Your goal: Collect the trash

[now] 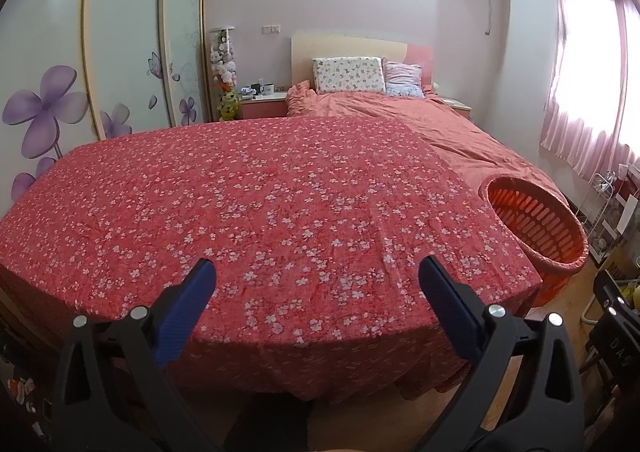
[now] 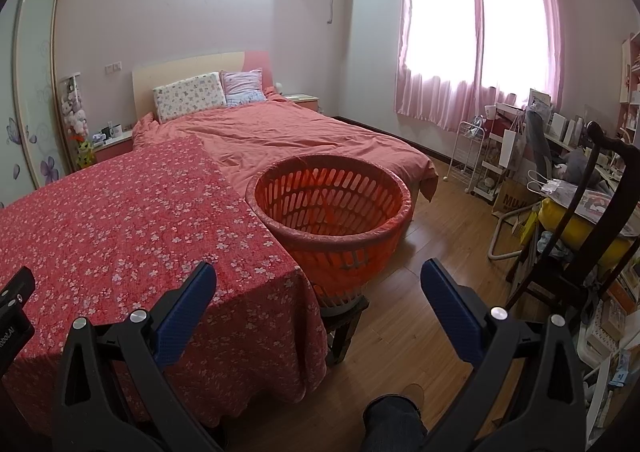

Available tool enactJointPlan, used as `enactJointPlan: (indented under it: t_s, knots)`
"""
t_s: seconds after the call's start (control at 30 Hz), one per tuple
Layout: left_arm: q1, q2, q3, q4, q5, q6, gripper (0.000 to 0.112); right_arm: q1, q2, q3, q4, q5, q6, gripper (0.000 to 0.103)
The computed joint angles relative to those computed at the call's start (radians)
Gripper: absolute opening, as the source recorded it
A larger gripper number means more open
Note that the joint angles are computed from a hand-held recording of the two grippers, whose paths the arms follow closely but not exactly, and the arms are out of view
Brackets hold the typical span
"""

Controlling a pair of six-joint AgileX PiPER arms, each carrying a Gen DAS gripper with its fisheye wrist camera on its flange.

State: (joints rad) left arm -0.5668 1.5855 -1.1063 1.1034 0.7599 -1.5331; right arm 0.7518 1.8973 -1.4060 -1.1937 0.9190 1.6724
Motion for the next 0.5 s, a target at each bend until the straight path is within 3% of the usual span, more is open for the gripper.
enactJointPlan:
  t_s: [0.5]
  knots:
    - [-0.022,-0.013,0.004,0.032,0.013,-0.029,0.099,0.001,0.001,-0.002,0.000,0.002,0.001,0.101]
